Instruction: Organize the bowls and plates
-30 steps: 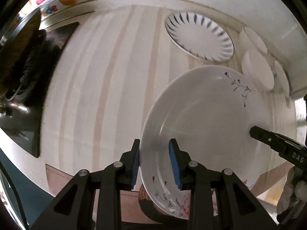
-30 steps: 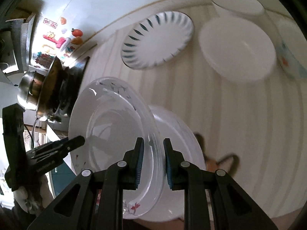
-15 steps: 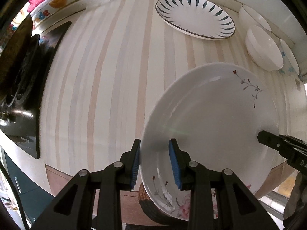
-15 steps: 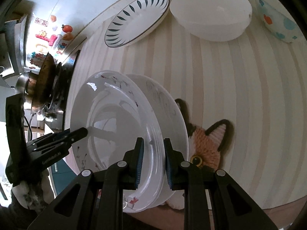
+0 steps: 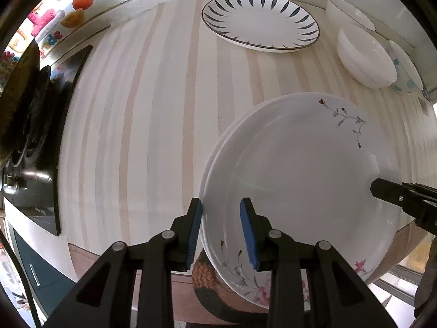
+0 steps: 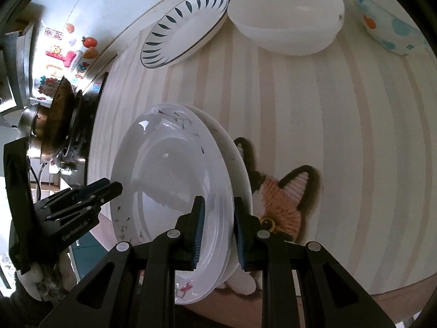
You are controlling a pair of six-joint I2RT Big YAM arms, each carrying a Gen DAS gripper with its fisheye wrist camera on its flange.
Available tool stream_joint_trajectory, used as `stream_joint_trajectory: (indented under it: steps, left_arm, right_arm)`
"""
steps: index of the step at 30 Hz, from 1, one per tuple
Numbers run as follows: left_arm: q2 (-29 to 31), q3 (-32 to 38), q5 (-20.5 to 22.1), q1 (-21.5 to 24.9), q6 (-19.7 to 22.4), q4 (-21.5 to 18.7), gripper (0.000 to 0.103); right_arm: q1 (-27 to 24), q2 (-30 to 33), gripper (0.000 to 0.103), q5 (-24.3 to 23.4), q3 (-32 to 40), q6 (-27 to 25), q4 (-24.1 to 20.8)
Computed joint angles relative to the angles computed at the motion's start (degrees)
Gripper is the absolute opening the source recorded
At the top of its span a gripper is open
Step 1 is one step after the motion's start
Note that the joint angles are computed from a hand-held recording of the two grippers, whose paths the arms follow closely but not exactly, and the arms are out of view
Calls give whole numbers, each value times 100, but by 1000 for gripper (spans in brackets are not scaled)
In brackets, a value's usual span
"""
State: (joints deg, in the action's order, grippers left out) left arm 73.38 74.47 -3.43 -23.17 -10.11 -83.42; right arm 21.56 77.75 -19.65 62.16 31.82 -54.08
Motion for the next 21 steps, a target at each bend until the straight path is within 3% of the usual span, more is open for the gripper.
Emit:
stream_joint_trajectory:
  steps: [9,14,17,21]
  left_arm:
    - [21,275,251,80,-55,-321,27]
    - [193,957,793,358,-224,-601,28]
    - [627,1639,1184,625,-255,-725,29]
    - [1552,2708,1179,839,-171,-861,29]
  right_arm:
    - [-153,15,23,-263,108,-72,-405]
    - [-373,-90,24,-305,338,-166,-825]
    - [-512,-20,25,-312,790,-195,-1025]
    - [-695,602,45,-460,1860,-281,-1127]
